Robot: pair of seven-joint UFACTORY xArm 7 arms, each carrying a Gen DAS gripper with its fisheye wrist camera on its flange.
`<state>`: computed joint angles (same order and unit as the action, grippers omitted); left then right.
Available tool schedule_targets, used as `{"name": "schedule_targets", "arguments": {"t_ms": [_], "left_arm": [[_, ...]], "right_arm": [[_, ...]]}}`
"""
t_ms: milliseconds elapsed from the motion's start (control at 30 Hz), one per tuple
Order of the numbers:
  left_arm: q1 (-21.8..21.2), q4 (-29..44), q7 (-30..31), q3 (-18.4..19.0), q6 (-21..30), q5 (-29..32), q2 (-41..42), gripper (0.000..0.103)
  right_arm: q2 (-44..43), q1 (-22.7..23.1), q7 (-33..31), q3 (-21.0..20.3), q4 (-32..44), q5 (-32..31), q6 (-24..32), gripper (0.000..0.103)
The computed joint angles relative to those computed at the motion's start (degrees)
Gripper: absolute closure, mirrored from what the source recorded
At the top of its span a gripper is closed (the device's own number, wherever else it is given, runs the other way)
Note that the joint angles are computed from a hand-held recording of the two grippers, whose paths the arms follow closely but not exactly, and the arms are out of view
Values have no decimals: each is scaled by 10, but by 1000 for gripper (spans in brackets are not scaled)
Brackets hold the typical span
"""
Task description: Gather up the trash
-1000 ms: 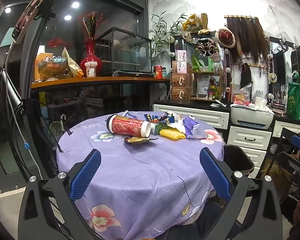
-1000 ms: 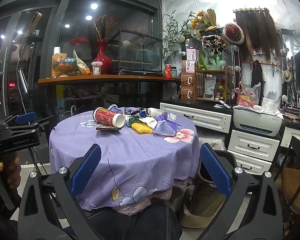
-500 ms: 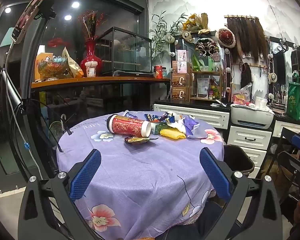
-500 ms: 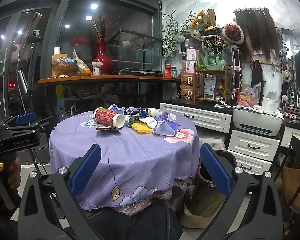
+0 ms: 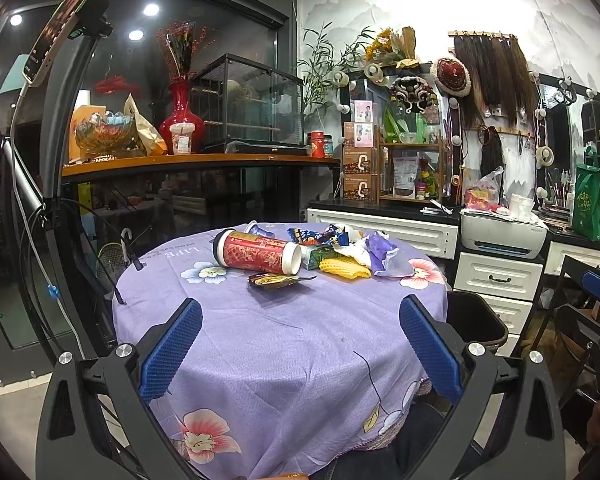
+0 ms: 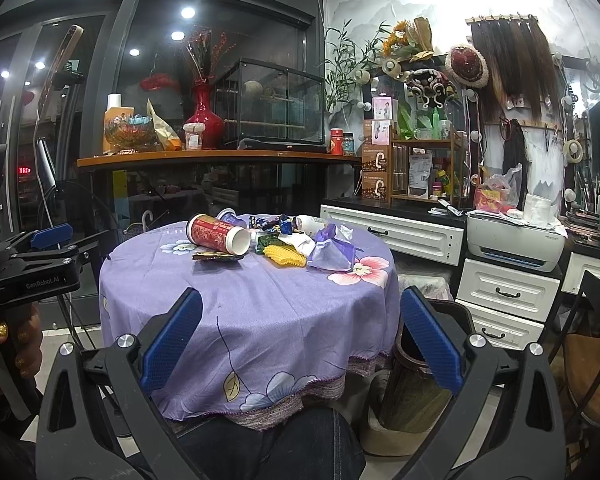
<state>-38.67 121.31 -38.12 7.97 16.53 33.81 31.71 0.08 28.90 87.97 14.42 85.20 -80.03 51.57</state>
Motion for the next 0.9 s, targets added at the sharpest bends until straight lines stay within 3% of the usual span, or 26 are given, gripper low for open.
{"name": "schedule_targets", "arguments": {"t_ms": [900], "left_arm": [[1,-10,-2,0,-5,2,-5,5]], "right_arm": [[4,3,-2,-3,4,2,0,5]]}}
